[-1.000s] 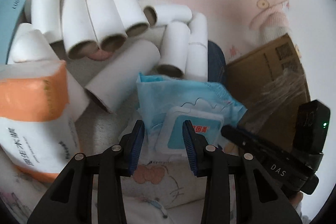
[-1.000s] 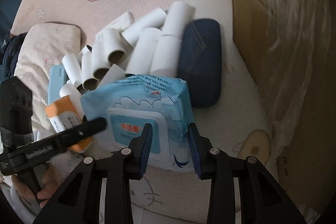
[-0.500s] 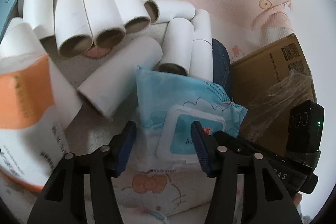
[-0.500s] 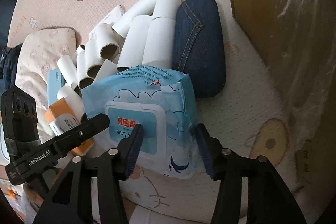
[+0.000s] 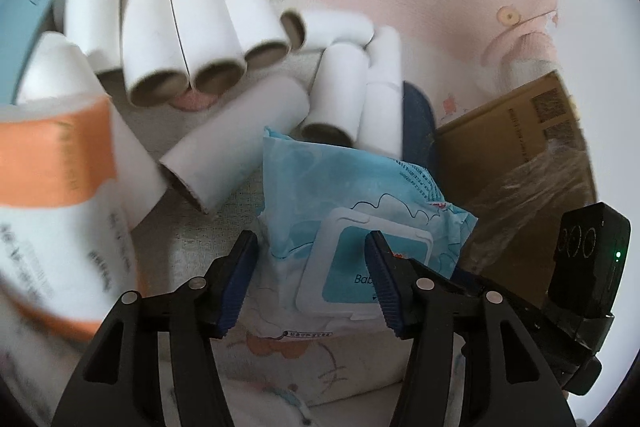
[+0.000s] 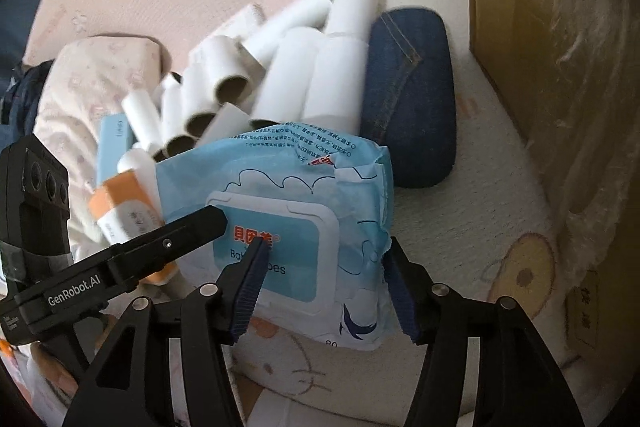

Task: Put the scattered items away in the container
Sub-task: 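Close the right gripper on the baby wipes pack and lift it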

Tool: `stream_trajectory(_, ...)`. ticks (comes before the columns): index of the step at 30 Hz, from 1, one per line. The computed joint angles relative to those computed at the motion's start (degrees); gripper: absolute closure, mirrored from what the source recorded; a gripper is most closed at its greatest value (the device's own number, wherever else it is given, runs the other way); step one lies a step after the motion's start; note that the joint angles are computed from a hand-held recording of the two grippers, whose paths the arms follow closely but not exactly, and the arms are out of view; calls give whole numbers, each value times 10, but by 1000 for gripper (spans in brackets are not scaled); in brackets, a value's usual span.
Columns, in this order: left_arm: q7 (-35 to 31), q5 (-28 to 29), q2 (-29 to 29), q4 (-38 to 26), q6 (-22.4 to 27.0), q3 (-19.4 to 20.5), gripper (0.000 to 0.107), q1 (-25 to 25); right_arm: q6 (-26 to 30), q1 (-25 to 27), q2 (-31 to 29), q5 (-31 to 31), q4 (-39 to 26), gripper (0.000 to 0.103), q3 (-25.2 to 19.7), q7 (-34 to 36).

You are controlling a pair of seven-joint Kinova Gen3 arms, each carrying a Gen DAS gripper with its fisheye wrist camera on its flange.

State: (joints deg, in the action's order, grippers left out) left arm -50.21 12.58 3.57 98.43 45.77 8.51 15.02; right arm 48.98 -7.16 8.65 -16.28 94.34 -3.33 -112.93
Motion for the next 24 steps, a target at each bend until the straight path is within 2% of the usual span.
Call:
stream_trajectory(7, 99, -92, -53, -28, 6, 22, 48, 24, -23, -15, -70, 34, 9, 46, -1, -34)
stream_trajectory(15, 168, -209, -78, -105, 68, 70, 48, 54, -17, -28, -135, 108, -11, 46, -12, -81)
stream_trajectory(20, 186, -263, -63, -157, 95, 92, 48, 79, -9, -21, -180, 132, -9, 46, -14, -99)
stream_trajectory(24, 180, -299, -36, -213, 119, 95, 48, 109, -5, -8, -212, 164, -6, 46, -26, -122)
